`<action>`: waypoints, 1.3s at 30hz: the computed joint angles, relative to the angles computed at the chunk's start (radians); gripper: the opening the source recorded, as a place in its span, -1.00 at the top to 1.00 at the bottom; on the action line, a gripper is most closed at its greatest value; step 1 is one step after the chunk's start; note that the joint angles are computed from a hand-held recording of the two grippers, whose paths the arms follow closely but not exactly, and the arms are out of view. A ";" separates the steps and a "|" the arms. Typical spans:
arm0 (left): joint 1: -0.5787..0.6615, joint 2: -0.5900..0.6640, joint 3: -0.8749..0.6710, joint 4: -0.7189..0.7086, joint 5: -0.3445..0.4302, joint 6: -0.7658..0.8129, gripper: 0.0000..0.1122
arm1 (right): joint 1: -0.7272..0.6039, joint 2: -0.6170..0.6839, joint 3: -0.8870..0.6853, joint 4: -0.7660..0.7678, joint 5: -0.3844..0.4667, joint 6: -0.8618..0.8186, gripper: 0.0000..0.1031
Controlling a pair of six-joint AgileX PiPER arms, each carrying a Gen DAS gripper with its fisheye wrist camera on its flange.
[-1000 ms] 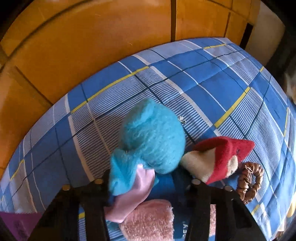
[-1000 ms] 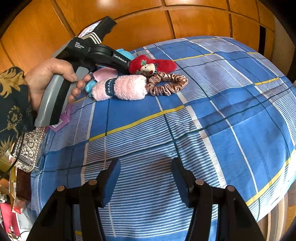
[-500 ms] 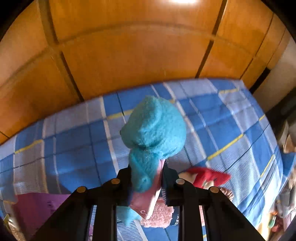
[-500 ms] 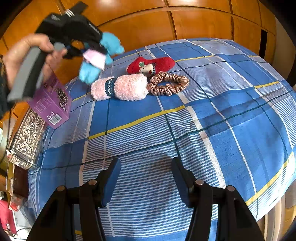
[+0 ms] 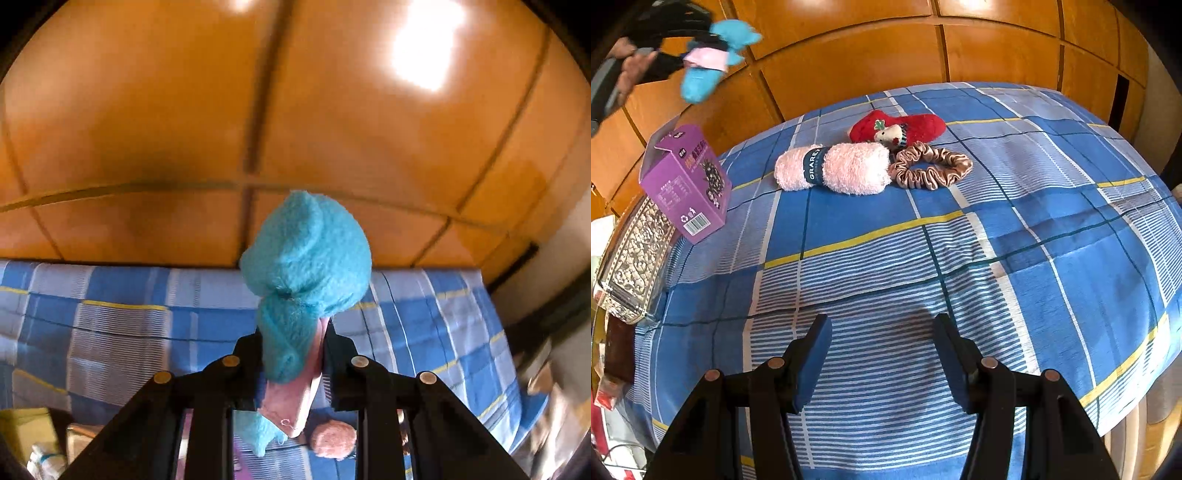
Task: Organize soft objects
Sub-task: 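Lift and carry the blue plush toy toward the gold tray with the left gripper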
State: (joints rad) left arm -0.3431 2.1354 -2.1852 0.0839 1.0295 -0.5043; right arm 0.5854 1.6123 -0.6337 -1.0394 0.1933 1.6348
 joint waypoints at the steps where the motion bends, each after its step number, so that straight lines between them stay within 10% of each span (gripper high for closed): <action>1: 0.015 -0.030 0.042 -0.002 -0.022 -0.005 0.58 | 0.004 0.001 -0.002 -0.001 0.006 0.000 -0.12; 18: 0.431 -0.716 1.014 -0.250 -0.376 0.308 0.58 | 0.101 0.050 -0.046 -0.065 0.146 0.050 -0.16; 31: 0.897 -1.061 1.452 -0.598 -0.326 0.808 0.58 | 0.129 0.058 -0.051 -0.088 0.179 0.078 -0.16; 39: 1.242 -1.046 1.636 -0.654 -0.355 1.069 0.57 | 0.084 0.050 -0.072 0.092 0.134 -0.151 -0.15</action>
